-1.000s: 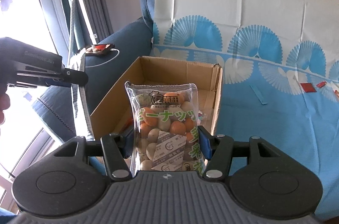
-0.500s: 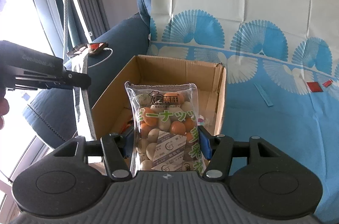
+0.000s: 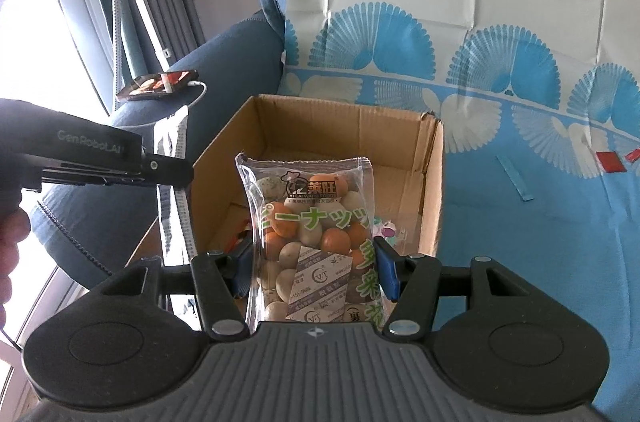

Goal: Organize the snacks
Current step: 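Carry the peanut bag and silver packet over the box with both tools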

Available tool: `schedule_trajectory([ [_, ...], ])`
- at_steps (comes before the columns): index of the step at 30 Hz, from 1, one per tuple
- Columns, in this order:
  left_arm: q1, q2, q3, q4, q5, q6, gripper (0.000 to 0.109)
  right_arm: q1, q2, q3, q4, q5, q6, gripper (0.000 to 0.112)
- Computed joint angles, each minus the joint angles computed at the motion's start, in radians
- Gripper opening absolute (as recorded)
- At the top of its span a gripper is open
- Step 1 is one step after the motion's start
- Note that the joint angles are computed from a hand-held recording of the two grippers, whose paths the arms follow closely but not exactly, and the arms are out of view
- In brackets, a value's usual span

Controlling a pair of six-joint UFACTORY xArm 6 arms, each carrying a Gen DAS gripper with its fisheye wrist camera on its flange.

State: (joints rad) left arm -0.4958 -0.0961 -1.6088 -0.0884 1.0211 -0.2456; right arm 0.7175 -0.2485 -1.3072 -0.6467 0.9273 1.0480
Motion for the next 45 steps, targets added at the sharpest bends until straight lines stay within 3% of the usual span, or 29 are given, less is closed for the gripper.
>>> schedule_trajectory([
  [21, -0.003, 0.131, -0.045, 0.020, 0.010, 0.048, 0.025, -0.089, 0.086, -0.009, 0.106, -0.088, -0.058, 0.061],
  [41, -0.003, 0.202, -0.076, 0.072, 0.022, 0.022, 0.025, -0.126, 0.141, -0.024, 0.110, -0.123, -0.060, 0.062],
  [43, 0.002, 0.206, -0.082, 0.059, 0.033, 0.028, 0.027, -0.126, 0.142, -0.029, 0.107, -0.123, -0.056, 0.062],
  [45, 0.005, 0.197, -0.073, 0.057, 0.024, 0.008, 0.043, -0.126, 0.146, -0.037, 0.095, -0.114, -0.038, 0.068],
])
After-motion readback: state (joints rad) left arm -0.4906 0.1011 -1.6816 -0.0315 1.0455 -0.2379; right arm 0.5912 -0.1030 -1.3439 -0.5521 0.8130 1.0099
